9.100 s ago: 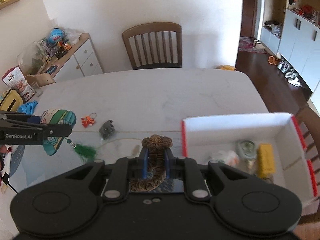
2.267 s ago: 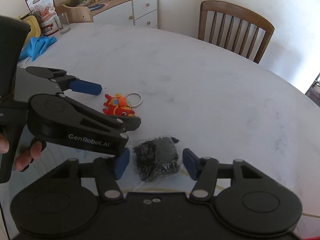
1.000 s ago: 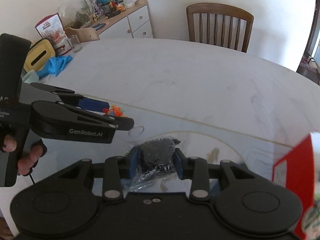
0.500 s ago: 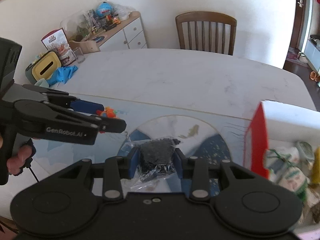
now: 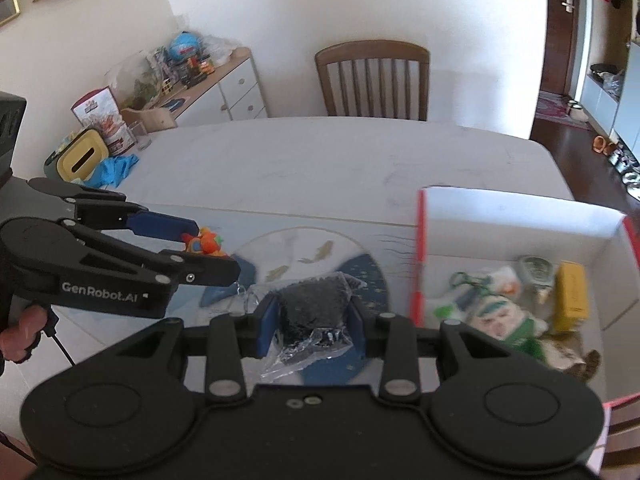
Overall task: Organize objects
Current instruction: 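Carry the horse keychain and grey bag with both tools into the red box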
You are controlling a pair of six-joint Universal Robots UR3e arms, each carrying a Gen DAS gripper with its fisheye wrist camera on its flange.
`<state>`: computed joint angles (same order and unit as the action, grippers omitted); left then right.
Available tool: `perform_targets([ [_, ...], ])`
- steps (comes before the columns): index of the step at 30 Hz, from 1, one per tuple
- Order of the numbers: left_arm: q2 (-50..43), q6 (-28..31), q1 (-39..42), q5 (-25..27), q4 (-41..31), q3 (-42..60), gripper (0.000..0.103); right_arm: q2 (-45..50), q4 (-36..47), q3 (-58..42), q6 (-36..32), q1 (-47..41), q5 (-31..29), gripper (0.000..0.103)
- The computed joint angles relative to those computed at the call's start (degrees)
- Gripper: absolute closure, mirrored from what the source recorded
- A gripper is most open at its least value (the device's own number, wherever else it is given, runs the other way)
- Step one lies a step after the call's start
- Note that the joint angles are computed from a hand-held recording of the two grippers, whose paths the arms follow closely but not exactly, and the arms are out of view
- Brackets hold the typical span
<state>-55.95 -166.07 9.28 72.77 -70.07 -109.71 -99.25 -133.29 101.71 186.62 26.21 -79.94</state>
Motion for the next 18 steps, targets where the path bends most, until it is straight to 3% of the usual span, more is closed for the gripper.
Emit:
perform_targets([
  [9,-16.1,-14.1,-19.8,9.9,11.9,7.7,0.044,-14.0,6.3,9.4,-9.7,-15.1,7.6,0.067],
  [18,-31.1,-19.7,-30.9,15.4,16.3,18.7,0.044,-26.2,18.3,15.0,-24.3,-34.4,15.9,0.067],
])
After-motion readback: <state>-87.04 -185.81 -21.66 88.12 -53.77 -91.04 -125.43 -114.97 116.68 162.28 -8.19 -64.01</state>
